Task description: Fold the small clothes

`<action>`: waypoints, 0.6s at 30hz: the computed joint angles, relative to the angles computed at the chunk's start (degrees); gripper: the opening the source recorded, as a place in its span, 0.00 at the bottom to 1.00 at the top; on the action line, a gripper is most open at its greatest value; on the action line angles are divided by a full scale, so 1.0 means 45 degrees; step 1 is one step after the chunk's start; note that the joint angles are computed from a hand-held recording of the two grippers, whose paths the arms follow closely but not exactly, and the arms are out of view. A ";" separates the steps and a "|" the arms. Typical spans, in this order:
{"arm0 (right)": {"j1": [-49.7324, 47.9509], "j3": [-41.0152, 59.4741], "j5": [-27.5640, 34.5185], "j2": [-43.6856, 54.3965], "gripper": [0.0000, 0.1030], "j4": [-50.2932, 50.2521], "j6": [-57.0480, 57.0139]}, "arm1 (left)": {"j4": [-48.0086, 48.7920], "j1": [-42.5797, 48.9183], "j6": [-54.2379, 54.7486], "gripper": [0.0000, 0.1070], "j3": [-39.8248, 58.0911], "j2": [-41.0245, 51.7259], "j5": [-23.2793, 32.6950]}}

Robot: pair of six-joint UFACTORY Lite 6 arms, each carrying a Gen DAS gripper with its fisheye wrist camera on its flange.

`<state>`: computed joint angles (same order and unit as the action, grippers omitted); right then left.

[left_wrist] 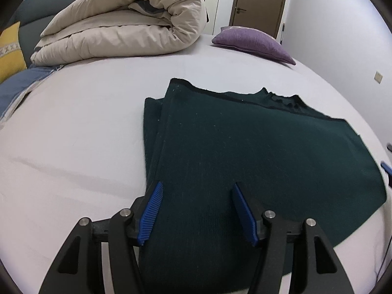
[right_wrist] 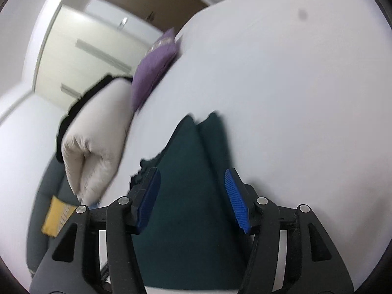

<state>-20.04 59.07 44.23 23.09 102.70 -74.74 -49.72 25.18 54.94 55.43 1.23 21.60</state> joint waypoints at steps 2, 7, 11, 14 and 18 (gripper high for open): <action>-0.1126 -0.1170 0.0386 -0.1107 0.58 -0.0544 -0.0180 | 0.0153 0.0158 -0.0343 0.58 -0.0065 -0.0270 0.0284; -0.4251 -0.2401 0.1758 -0.2470 0.63 -0.3399 0.0238 | 0.1539 -0.0291 -0.2234 0.58 0.0002 -0.1033 0.0551; -0.4748 -0.2212 0.2256 -0.2323 0.63 -0.4775 0.0808 | 0.3042 -0.1545 -0.4193 0.58 0.0851 -0.0777 0.0525; -0.3612 -0.2041 0.1821 -0.1718 0.63 -0.4867 0.1205 | 0.4466 -0.2509 -0.5776 0.58 0.1597 0.0057 0.0419; -0.1470 -0.1970 0.0489 -0.1001 0.63 -0.3376 0.1205 | 0.5021 -0.3279 -0.6708 0.59 0.2383 0.1223 0.0733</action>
